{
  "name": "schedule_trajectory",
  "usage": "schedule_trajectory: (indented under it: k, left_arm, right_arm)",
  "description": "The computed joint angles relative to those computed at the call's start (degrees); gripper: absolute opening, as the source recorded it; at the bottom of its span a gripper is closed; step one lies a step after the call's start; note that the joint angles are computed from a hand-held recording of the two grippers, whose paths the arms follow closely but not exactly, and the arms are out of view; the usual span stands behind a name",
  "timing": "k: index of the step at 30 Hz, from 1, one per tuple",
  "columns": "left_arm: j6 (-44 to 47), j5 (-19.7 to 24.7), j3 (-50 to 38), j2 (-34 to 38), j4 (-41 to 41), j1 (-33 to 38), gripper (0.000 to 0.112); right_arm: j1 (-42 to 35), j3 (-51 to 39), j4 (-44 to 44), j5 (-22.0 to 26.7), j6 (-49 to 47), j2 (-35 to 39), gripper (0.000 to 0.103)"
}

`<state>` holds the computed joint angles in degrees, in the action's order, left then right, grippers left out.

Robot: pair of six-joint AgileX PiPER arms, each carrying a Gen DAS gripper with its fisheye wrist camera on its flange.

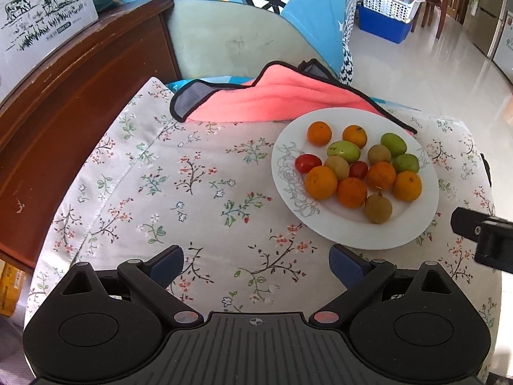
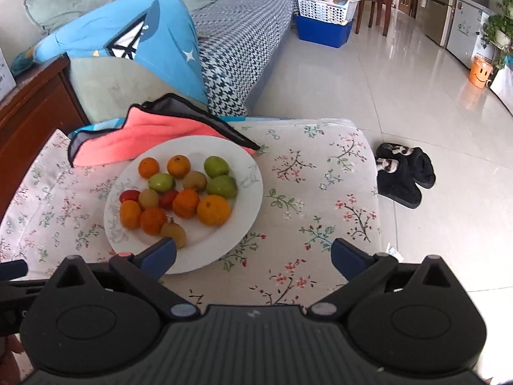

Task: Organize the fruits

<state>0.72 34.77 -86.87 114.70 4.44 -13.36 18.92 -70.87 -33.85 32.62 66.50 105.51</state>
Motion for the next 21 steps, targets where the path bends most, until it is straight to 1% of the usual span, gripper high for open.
schedule_trajectory:
  k: [7, 12, 21]
  left_arm:
    - [0.52, 2.78, -2.98, 1.22, -0.09, 0.32, 0.098]
    - [-0.91, 4.27, -4.65, 2.08, 0.93, 0.57, 0.098]
    - [-2.08, 6.04, -6.98, 3.82, 2.51, -0.05, 0.098]
  right_arm:
    - [-0.13, -2.37, 4.82, 1.41, -4.59, 1.85, 0.102]
    - [0.36, -4.43, 5.65, 3.72, -5.84, 3.55, 0.102]
    - [0.78, -6.63, 7.11, 4.94, -8.76, 5.49, 0.102]
